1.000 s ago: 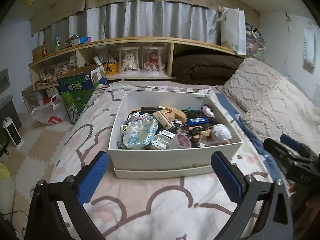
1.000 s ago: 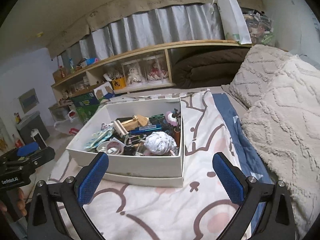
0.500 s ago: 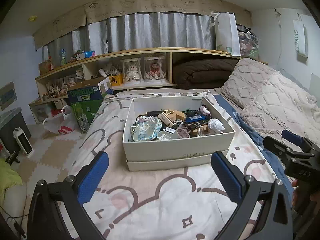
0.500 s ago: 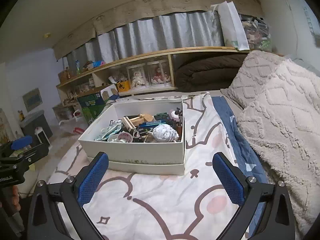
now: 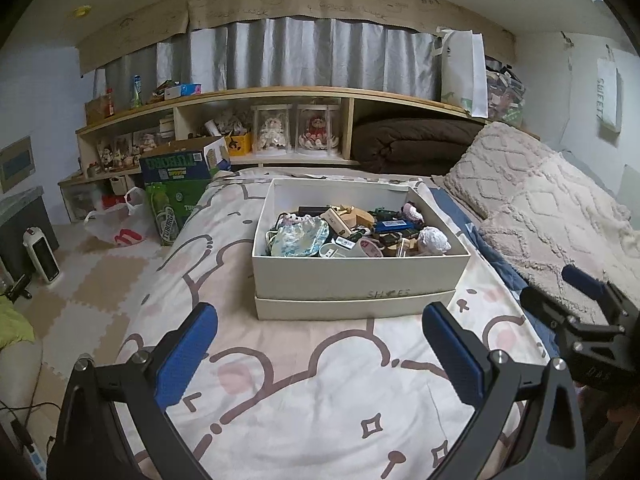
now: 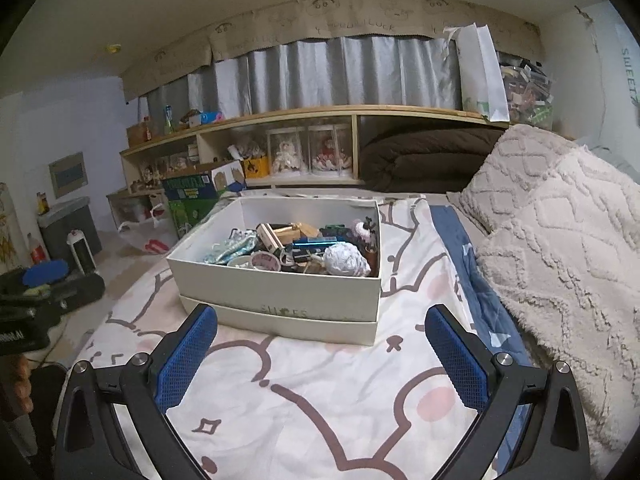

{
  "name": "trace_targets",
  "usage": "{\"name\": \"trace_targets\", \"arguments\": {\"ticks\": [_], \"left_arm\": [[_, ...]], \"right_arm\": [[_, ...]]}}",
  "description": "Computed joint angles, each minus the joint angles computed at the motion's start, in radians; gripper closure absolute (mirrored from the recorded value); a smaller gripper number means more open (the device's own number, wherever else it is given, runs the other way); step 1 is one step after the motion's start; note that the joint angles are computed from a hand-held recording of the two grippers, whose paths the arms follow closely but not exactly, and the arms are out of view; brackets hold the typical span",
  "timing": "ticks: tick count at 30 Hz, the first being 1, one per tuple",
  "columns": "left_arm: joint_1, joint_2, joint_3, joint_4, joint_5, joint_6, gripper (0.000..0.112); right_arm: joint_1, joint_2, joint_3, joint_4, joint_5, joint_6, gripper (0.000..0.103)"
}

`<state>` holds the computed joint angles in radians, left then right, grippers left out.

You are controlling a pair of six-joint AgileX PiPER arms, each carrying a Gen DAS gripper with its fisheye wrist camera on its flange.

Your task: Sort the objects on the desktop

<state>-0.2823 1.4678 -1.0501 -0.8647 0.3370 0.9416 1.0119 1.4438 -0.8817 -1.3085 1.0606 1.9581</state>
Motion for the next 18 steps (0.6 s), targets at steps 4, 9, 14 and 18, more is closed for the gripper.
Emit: {"name": "trace_targets", "arguments": {"ticks": [4,9,14,18], "left_arm": [[-0.002,-0.004,0.018,-0.037,-0.013,0.060,0.009],[0.000,0.000,0.020,-0.064,-0.008,0.092,0.009],[-0.002,0.007,0.023,-0.058,-0.013,0.085,0.009],[-0.003,0.011,0.025,-0.059,-0.017,0.085,0.009]], "right_arm": [[0.006,0.007,-0.009,0.004,0.012,-0.013,0.000],[-0.006,0.007,-0.013,0.015,-0.010,-0.024,0.000],[-0.009,0.011,-0.018,0.024,-0.014,-0.033,0.000],[-0.008,0.012,-0.019,0.029,-0.015,-0.037,0.000]]}}
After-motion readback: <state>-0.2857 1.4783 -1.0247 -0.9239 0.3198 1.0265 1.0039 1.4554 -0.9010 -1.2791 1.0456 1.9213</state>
